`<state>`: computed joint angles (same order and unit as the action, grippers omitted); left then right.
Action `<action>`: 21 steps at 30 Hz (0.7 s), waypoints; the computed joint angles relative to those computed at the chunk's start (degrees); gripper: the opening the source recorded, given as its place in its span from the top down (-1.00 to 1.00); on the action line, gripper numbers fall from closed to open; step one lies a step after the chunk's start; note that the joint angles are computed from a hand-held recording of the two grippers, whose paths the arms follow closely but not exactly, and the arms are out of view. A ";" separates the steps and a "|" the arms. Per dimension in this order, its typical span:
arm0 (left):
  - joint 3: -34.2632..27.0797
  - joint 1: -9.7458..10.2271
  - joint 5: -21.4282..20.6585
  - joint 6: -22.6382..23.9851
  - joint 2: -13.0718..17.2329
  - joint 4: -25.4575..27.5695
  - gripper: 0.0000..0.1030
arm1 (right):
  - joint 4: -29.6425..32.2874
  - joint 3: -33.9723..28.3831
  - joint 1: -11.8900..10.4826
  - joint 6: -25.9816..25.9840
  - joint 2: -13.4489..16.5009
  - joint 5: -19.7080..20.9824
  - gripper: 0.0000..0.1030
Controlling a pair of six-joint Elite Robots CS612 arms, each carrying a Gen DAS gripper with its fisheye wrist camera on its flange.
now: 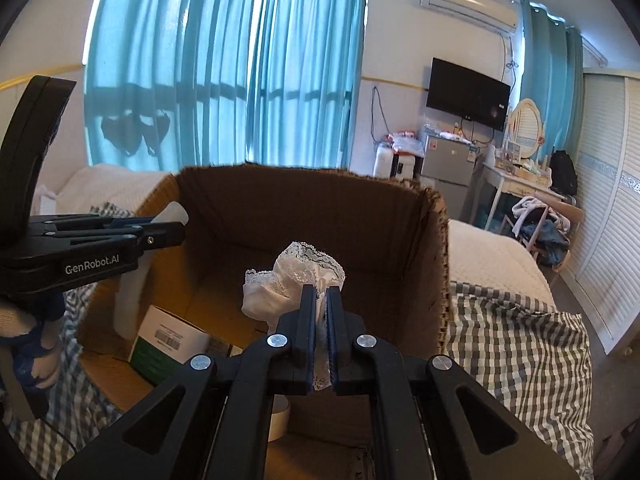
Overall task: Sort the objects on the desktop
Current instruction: 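Carry the spray bottle over the box with the left gripper while the right carries the bag, then open the left gripper to drop the spray bottle while the right drops the bag into the box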
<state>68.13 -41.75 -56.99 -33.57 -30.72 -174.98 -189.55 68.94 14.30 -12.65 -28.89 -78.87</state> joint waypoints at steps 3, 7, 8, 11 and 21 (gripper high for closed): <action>-0.77 0.46 -1.92 -2.05 0.48 2.24 0.56 | 0.21 -0.15 0.00 0.62 0.26 -0.78 0.77; -0.67 -0.01 0.19 -1.99 0.61 1.76 0.06 | -1.13 0.65 -0.28 0.53 -0.16 0.11 0.49; -0.28 -0.20 1.14 -1.70 0.45 0.57 -0.01 | -2.38 1.20 -0.42 0.56 -0.39 0.75 0.49; 0.53 -0.81 3.38 -0.77 -0.21 -1.15 -0.11 | -4.63 2.45 -0.44 0.88 -1.11 0.40 0.34; 3.36 -3.02 10.63 3.13 -2.35 -7.53 -0.96 | -12.18 7.44 -1.18 3.89 -4.34 2.21 -0.30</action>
